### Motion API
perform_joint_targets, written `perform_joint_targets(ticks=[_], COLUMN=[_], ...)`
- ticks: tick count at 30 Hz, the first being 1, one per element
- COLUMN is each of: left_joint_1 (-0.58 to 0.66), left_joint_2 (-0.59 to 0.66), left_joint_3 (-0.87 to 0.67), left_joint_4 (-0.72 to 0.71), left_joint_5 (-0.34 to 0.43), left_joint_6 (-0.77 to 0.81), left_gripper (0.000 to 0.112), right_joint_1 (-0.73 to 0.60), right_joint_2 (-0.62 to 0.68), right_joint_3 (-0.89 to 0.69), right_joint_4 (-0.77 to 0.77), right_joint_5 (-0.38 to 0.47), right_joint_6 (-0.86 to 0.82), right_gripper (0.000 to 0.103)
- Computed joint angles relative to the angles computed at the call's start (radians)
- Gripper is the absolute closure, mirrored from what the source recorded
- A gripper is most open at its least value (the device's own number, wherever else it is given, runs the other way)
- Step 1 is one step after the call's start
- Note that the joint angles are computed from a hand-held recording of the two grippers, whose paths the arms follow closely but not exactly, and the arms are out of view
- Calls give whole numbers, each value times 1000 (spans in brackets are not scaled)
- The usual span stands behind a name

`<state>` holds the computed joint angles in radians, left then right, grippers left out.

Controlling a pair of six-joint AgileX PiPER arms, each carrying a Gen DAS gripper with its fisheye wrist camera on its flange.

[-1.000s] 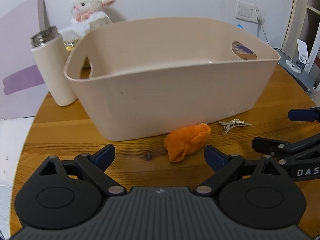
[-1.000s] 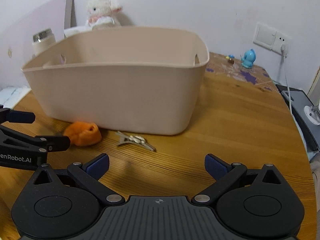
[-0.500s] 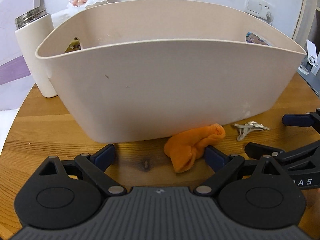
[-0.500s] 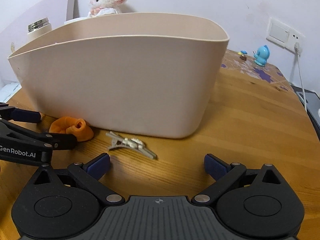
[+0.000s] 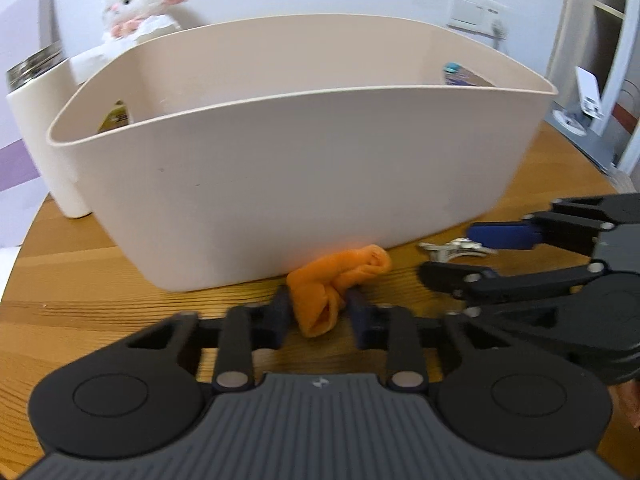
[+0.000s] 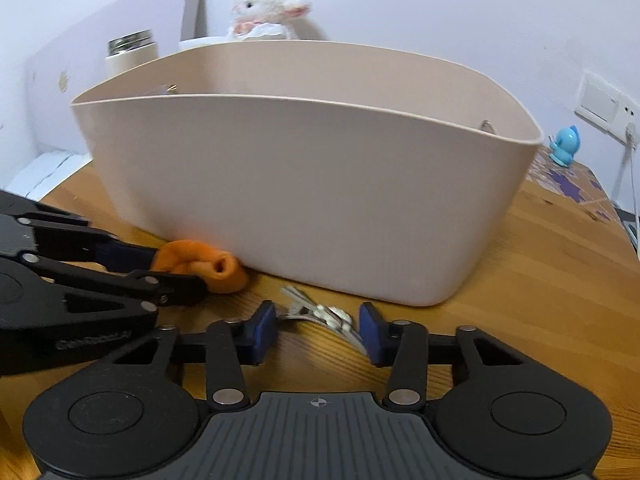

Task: Organize objects
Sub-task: 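Grasp the orange cloth with the left tool while the right tool grasps the keys, then carry the cloth and keys over the basket and open both tools inside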

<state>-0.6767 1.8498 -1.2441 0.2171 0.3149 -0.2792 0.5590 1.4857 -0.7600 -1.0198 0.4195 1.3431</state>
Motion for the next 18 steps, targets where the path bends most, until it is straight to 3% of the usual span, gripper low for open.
perform_joint_targets(ticks=[2, 10, 18], left_joint_1=[-2, 17, 22], left_joint_2=[-7, -36, -109], left_joint_3=[10, 43, 110], left_joint_4=[-45, -123, -143], left_joint_5=[-5, -9, -33], left_joint_6=[53, 117, 129], left_gripper=[101, 105, 105], right_joint_1=[7, 35, 130], right_joint_2=[-9, -45, -134], right_joint_3=[-3, 18, 49], right_joint_4=[33, 37, -6], right_joint_5=[16, 54, 157], right_joint_6=[-28, 15, 114], right_gripper=[65, 65, 65])
